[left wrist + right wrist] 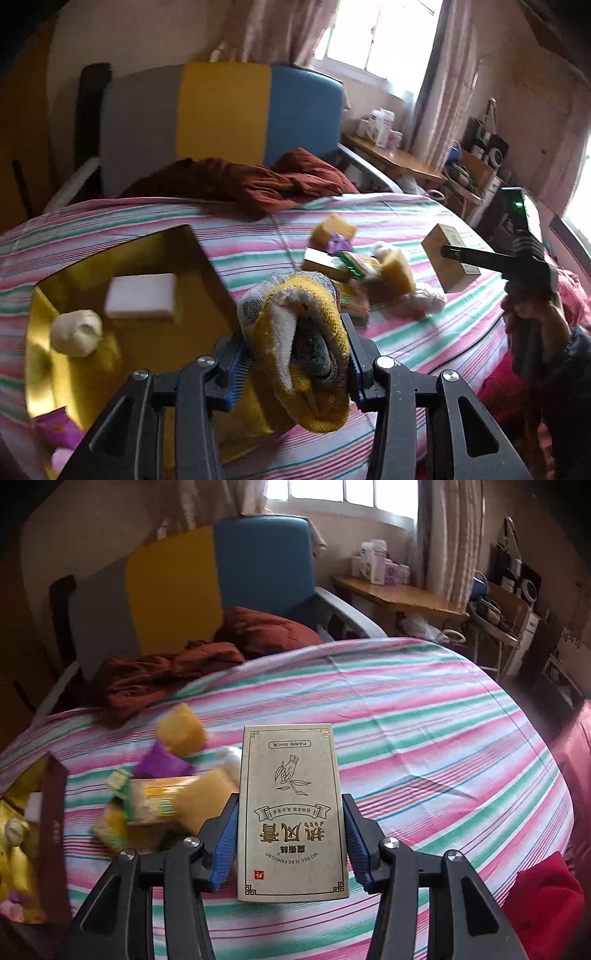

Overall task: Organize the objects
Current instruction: 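Carry the yellow sock and cream box over the gold tray and release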

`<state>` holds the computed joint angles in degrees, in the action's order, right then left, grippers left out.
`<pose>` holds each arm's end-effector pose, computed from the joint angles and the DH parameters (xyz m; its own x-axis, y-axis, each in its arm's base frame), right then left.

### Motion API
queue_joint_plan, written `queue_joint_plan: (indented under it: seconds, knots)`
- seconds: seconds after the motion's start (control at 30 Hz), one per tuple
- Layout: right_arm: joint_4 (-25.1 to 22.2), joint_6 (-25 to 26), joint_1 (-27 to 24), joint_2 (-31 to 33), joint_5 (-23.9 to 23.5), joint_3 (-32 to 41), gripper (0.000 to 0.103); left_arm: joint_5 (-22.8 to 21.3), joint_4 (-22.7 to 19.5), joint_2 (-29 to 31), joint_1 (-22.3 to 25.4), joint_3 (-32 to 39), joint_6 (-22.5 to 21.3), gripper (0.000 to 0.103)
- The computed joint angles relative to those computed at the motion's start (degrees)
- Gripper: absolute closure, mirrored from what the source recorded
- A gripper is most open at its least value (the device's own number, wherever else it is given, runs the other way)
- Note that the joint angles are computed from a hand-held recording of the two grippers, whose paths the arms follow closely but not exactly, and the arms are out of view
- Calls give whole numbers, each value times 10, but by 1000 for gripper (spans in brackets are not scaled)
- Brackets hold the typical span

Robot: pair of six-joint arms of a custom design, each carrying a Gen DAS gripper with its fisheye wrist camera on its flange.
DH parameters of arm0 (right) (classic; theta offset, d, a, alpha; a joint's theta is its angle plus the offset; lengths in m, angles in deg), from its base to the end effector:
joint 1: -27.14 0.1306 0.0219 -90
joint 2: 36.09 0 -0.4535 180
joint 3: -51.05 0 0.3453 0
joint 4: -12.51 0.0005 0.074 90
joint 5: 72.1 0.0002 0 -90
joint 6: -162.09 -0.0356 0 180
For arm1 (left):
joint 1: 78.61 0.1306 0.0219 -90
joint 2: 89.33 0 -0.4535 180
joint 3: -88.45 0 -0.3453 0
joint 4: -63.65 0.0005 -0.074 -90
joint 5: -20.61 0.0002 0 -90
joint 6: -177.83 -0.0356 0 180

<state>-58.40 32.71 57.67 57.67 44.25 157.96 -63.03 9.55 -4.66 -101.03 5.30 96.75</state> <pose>0.3909 0.2116 0.5720 -0.7226 0.2339 -0.6505 0.2680 0.9622 0.0483 0.3667 -0.1561 0.5818 -0.6807 0.1141 -0.7236 0.3540 0.9161 -0.1885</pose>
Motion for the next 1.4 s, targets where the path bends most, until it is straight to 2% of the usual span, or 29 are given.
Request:
queue_joint_plan:
  seconds: [0.13,0.27,0.37,0.6,0.8,1.0,1.23,1.33,1.4]
  knots:
    - [3,11,39,14,7,40,51,1,0,-15,24,-11,0,59]
    - [9,36,80,39,-7,91,51,5,-4,-28,53,-19,1,59]
    - [21,52,112,61,-26,126,51,16,-11,-36,77,-24,-6,59]
    - [41,115,180,134,-99,211,51,50,-29,-42,172,-13,-22,59]
    - [3,166,215,215,-148,297,51,57,-41,-29,236,8,-41,59]
    - [-31,181,230,268,-178,357,51,55,-48,-8,262,24,-59,59]
    - [-64,207,237,315,-197,424,51,41,-60,23,270,54,-73,58]
    - [-72,218,238,335,-220,457,51,30,-58,35,272,63,-77,53]
    - [-71,228,241,351,-233,480,50,17,-49,39,273,63,-67,34]
